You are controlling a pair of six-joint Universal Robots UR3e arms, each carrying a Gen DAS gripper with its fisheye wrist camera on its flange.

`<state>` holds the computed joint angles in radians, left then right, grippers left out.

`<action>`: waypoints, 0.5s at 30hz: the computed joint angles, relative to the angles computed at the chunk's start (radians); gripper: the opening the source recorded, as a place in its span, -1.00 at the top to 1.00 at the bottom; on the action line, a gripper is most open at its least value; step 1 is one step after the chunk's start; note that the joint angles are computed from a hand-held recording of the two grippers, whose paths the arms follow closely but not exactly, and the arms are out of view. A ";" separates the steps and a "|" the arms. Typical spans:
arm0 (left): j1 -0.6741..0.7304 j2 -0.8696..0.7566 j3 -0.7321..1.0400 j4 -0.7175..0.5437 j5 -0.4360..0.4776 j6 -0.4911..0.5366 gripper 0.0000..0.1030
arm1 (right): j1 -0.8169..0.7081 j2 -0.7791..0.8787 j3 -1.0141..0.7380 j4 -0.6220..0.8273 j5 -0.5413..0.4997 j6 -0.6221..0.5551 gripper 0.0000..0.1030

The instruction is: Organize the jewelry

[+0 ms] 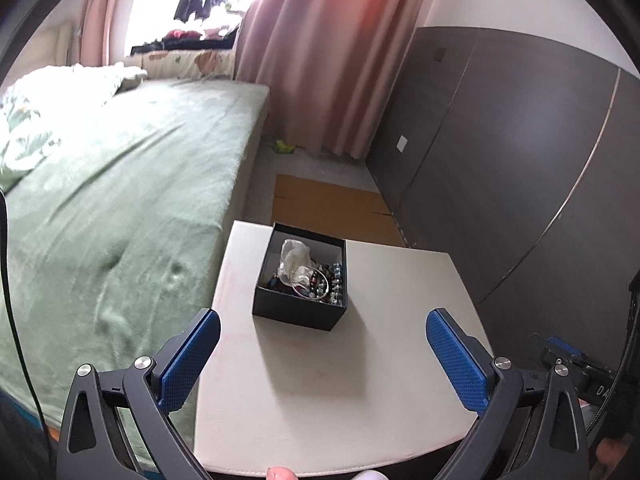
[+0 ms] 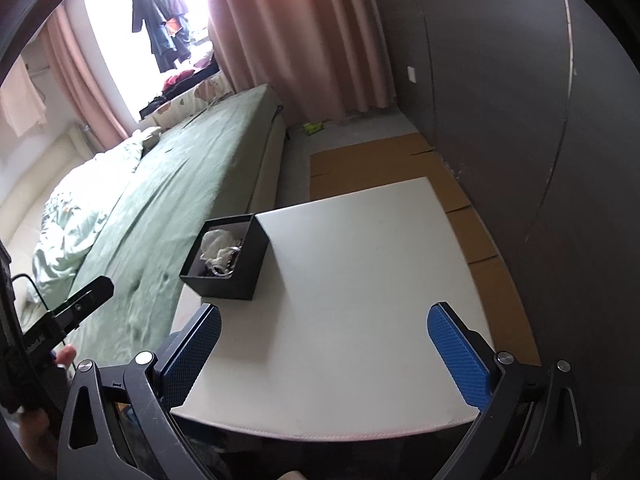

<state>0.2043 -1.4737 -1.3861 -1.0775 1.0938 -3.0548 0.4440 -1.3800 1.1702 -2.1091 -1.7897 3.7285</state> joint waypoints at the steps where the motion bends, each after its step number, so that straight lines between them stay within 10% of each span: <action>1: -0.004 0.002 0.001 0.004 0.007 0.004 -0.99 | 0.002 0.003 -0.003 0.003 0.002 0.001 -1.00; 15: -0.035 0.018 -0.013 0.048 0.073 0.005 -0.99 | 0.024 0.010 -0.029 0.016 -0.011 -0.017 -1.00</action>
<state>0.1696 -1.4555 -1.3992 -1.0297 1.1668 -3.0497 0.4682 -1.3695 1.1414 -2.0928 -1.8012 3.7112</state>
